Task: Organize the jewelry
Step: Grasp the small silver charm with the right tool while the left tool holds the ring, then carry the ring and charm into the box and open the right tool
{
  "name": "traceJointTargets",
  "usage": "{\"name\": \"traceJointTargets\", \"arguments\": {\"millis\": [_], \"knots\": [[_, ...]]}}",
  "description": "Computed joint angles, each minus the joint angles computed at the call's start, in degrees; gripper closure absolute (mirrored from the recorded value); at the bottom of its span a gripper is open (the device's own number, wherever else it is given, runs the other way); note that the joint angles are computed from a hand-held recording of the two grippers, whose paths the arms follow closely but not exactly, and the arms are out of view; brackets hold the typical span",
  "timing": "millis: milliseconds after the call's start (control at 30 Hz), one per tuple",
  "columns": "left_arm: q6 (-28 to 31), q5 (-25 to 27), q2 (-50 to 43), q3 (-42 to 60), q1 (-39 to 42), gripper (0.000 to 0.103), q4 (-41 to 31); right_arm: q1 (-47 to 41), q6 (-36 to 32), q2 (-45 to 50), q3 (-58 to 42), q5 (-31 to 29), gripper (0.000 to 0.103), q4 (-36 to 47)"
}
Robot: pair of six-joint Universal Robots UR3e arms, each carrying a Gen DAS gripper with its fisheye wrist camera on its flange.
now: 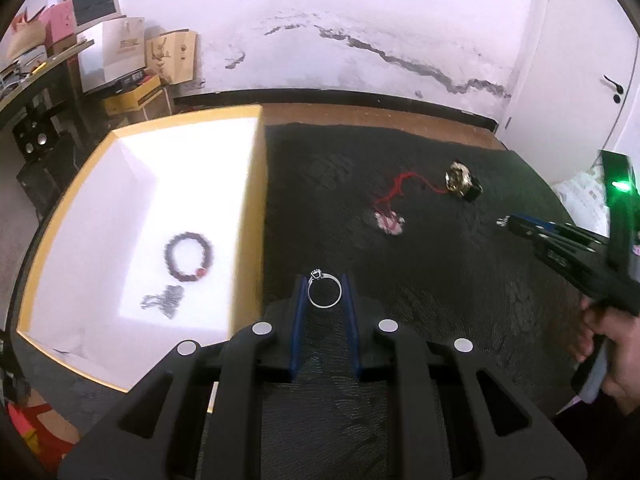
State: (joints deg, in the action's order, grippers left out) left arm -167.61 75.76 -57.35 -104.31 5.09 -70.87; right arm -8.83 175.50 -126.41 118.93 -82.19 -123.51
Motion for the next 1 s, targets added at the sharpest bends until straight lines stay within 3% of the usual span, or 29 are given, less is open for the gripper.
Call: {"name": "traceJointTargets", "arguments": {"millis": [200, 500, 767, 1000], "knots": [[7.2, -4.52, 2.43, 5.41, 10.77, 0.085, -8.1, 16.28, 10.2, 7.48, -14.76, -6.15, 0.092, 3.84], [22.63, -14.55, 6.16, 9.32, 35.04, 0.085, -19.91, 46.12, 23.57, 36.69, -48.53, -20.23, 0.092, 6.02], [33.66, -18.72, 6.53, 4.43, 50.49, 0.085, -22.33, 53.72, 26.8, 62.31, -79.65, -21.26, 0.092, 14.3], [38.08, -20.23, 6.16, 0.7, 55.03, 0.085, -24.44, 52.22, 28.45, 79.47, -101.01, -18.53, 0.092, 23.47]]}}
